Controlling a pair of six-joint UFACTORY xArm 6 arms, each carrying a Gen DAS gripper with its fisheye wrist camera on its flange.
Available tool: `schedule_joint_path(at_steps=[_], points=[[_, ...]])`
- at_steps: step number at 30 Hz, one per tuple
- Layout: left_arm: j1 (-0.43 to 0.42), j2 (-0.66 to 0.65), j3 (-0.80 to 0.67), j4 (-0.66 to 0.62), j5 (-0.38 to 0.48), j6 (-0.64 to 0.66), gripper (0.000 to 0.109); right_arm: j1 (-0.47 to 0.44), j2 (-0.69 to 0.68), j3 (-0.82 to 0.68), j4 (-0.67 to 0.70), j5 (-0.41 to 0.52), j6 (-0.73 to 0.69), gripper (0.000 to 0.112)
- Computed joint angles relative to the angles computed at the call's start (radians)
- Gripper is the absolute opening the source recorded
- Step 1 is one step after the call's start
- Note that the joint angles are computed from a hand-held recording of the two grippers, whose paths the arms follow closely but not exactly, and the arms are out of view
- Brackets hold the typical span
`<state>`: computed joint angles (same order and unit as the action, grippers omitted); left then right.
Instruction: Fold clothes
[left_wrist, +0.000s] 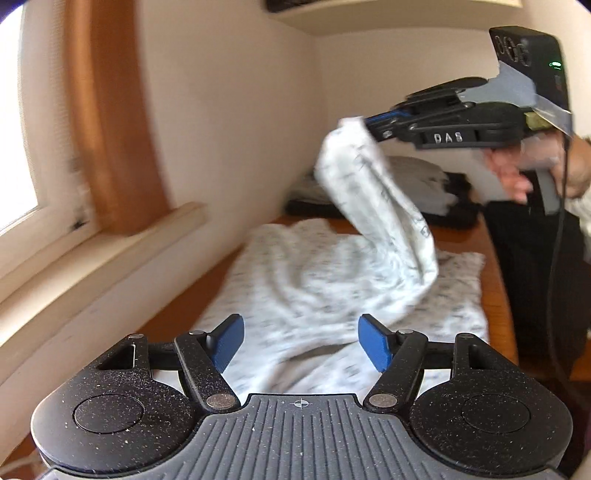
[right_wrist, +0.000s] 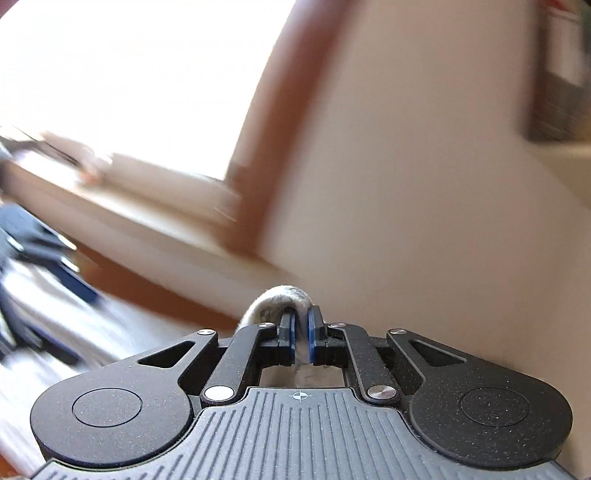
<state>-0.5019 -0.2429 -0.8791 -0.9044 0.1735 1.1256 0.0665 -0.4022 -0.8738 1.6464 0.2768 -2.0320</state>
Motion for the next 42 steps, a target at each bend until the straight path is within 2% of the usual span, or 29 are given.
schedule_joint_path(at_steps=[2,4,9,12,15,21,25,27,28,29,30,32,36,37,39,42], points=[[0.040,-0.023,0.012,0.015,0.016,-0.033,0.073,0.070,0.036,-0.019,-0.001,0.021,0.015,0.012],[0.075,-0.042,0.025,0.040,0.029,-0.073,0.074,0.110,0.070,-0.015,-0.074,0.038,0.090,0.030],[0.133,-0.046,0.033,0.086,0.060,-0.139,0.074,0.094,0.103,0.051,-0.182,0.062,0.201,0.038],[0.143,-0.011,0.001,0.066,0.081,-0.162,0.076,0.065,0.138,0.060,-0.151,0.030,0.206,0.046],[0.144,0.038,-0.037,0.016,0.088,-0.172,0.076,0.046,0.180,0.050,-0.078,-0.007,0.203,0.047],[0.166,0.185,-0.172,-0.044,0.131,-0.249,0.076,0.021,0.241,0.030,-0.011,0.009,0.218,0.055],[0.193,0.279,-0.273,-0.083,0.207,-0.318,0.067,0.009,0.249,0.033,-0.047,0.033,0.267,0.059],[0.200,0.303,-0.299,-0.098,0.240,-0.321,0.053,0.002,0.254,0.030,-0.091,0.043,0.314,0.060],[0.202,0.311,-0.308,-0.109,0.254,-0.316,0.037,-0.001,0.256,0.029,-0.119,0.049,0.347,0.060],[0.201,0.310,-0.302,-0.121,0.249,-0.304,0.016,-0.008,0.258,0.028,-0.128,0.063,0.361,0.060],[0.194,0.301,-0.288,-0.117,0.219,-0.303,0.009,-0.022,0.258,0.027,-0.127,0.086,0.371,0.060],[0.175,0.267,-0.243,-0.130,0.124,-0.291,0.009,-0.057,0.259,0.024,-0.116,0.147,0.391,0.061],[0.176,0.114,-0.107,-0.189,-0.009,-0.264,0.009,-0.152,0.275,0.016,-0.081,0.294,0.458,0.061],[0.182,0.074,-0.068,-0.152,-0.032,-0.298,0.009,-0.162,0.280,0.011,-0.078,0.307,0.470,0.061],[0.204,0.001,0.007,0.015,-0.035,-0.430,0.013,-0.150,0.283,0.008,-0.093,0.278,0.485,0.061],[0.228,-0.077,0.097,0.193,-0.043,-0.549,0.032,-0.127,0.278,0.012,-0.110,0.239,0.479,0.061]])
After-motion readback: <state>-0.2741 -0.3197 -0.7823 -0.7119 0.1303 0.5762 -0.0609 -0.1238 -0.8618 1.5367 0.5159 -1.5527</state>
